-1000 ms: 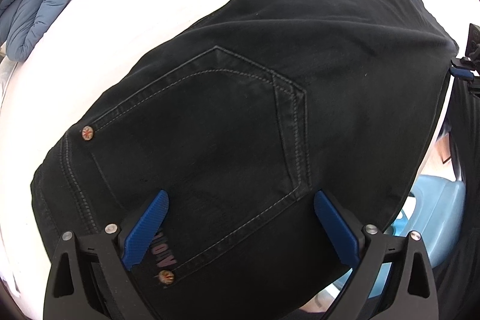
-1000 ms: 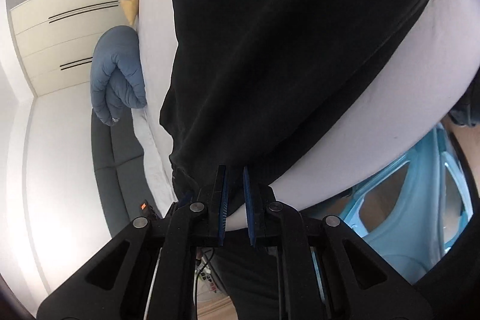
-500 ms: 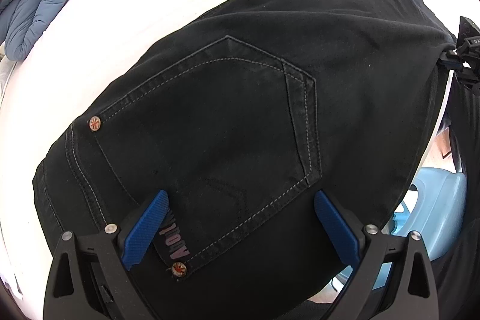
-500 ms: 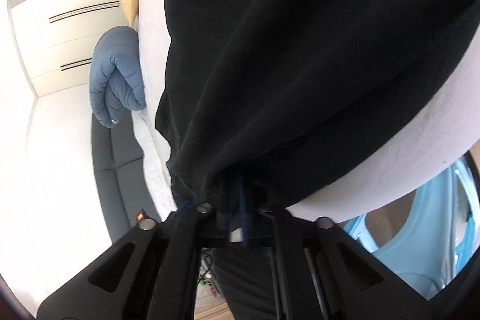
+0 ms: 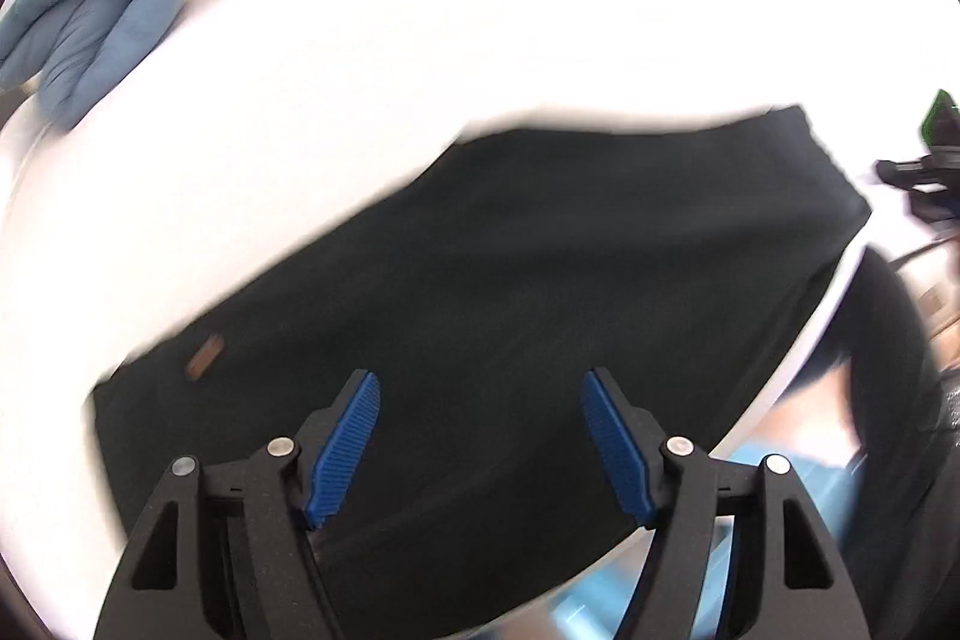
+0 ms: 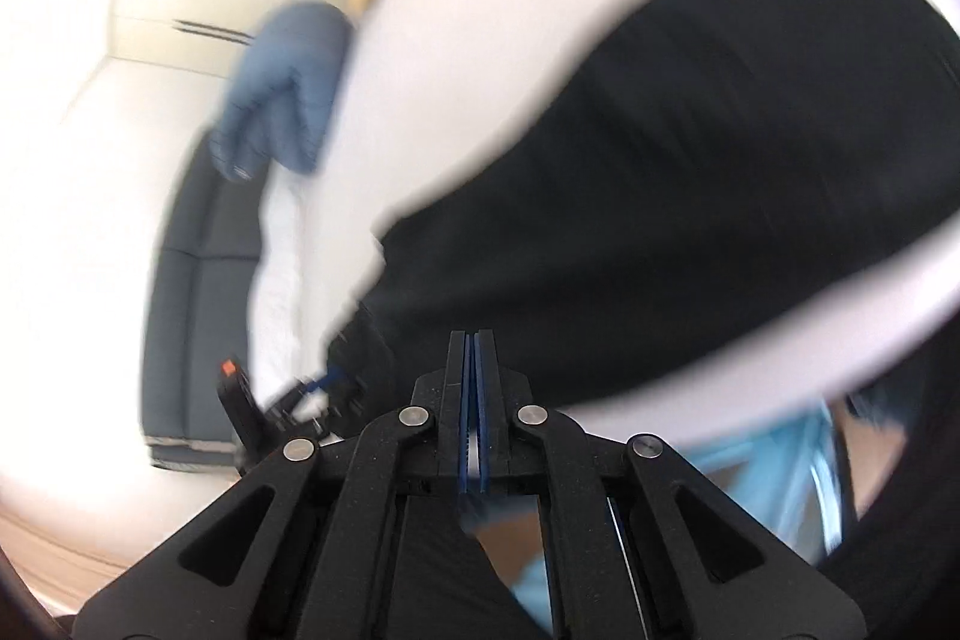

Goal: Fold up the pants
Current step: 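Carry the hems further over the jeans with the right gripper while the left gripper slides along the jeans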

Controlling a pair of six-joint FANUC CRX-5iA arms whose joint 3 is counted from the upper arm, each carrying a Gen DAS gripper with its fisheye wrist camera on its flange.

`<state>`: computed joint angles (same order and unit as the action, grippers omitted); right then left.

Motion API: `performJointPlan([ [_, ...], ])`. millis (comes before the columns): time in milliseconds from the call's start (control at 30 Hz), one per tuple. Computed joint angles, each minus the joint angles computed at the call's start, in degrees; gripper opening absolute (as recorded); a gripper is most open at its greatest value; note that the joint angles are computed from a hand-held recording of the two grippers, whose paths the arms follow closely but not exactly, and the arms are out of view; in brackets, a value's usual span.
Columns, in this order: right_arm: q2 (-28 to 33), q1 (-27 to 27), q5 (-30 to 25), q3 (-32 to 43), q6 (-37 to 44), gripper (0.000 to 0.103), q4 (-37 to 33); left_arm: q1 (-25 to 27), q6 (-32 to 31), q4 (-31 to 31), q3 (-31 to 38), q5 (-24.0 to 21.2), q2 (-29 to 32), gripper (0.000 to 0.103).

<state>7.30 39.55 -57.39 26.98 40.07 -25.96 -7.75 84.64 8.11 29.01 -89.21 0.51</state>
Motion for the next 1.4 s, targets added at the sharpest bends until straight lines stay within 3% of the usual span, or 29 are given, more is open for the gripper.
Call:
performJointPlan([
  [33,1.5,-1.4,-0.1,1.2,-0.1,0.001,-1.6,-2.8,0.9,0.6,1.9,2.0,2.3,0.072],
  [100,3.9,-5.6,1.3,2.1,5.3,0.001,-11.9,-6.2,0.3,1.4,3.5,3.9,5.4,0.074],
  [167,5.7,-7.5,-0.2,1.7,3.9,0.001,-14.3,-9.9,0.8,0.9,5.4,4.0,9.3,0.074],
  [267,3.9,-5.4,-0.7,-4.1,-2.5,0.0,-2.5,-13.6,3.1,-1.8,4.3,3.3,11.8,0.076],
  [333,-2.4,-5.8,8.3,-14.2,-7.7,0.0,-1.0,-14.1,3.1,-1.6,2.3,3.6,10.2,0.077],
  [433,-9.3,-4.3,13.8,-23.6,-19.0,0.0,12.1,-14.0,-2.7,-1.8,1.1,0.2,8.5,0.077],
  [500,-10.9,-5.0,13.1,-25.0,-22.5,0.0,16.4,-13.6,-5.8,-2.1,-0.9,-0.7,6.7,0.077],
  [600,-9.5,-3.1,4.6,-20.0,-26.0,0.0,25.1,-11.5,-6.3,-0.5,-3.6,-1.3,4.7,0.079],
  [667,-8.5,-2.6,6.1,-16.4,-20.2,0.003,22.5,-12.1,-5.4,-1.1,-3.1,-2.5,4.6,0.079],
  [767,-0.5,-5.0,0.5,-3.0,-0.5,0.003,3.8,-14.3,-2.7,-2.4,3.5,-5.9,8.7,0.078],
  [900,9.0,-5.9,-5.2,7.6,9.2,0.003,-8.0,-15.5,-1.1,-3.7,8.9,-4.5,10.9,0.078],
  [1000,10.9,-5.6,-2.2,5.3,4.2,0.003,-3.9,-14.8,1.3,-2.5,9.7,-1.5,12.3,0.078],
  [1100,5.9,-9.5,11.4,-6.0,-1.3,0.0,-4.8,-13.8,2.2,-0.7,7.4,-1.0,14.4,0.079],
  [1167,3.3,-8.6,15.6,-10.5,-9.3,0.0,6.6,-13.2,1.9,0.7,3.8,2.6,12.7,0.08],
  [1300,1.1,-7.2,11.7,-11.3,-16.1,0.0,18.0,-13.4,2.5,0.4,1.8,4.5,11.5,0.081],
  [1333,-0.1,-6.9,12.2,-11.4,-14.8,0.007,16.2,-13.5,3.0,0.3,1.4,5.0,11.3,0.081],
  [1400,-3.1,-6.1,17.3,-12.3,-5.8,0.007,4.2,-13.7,3.8,0.2,0.7,5.8,11.1,0.083],
])
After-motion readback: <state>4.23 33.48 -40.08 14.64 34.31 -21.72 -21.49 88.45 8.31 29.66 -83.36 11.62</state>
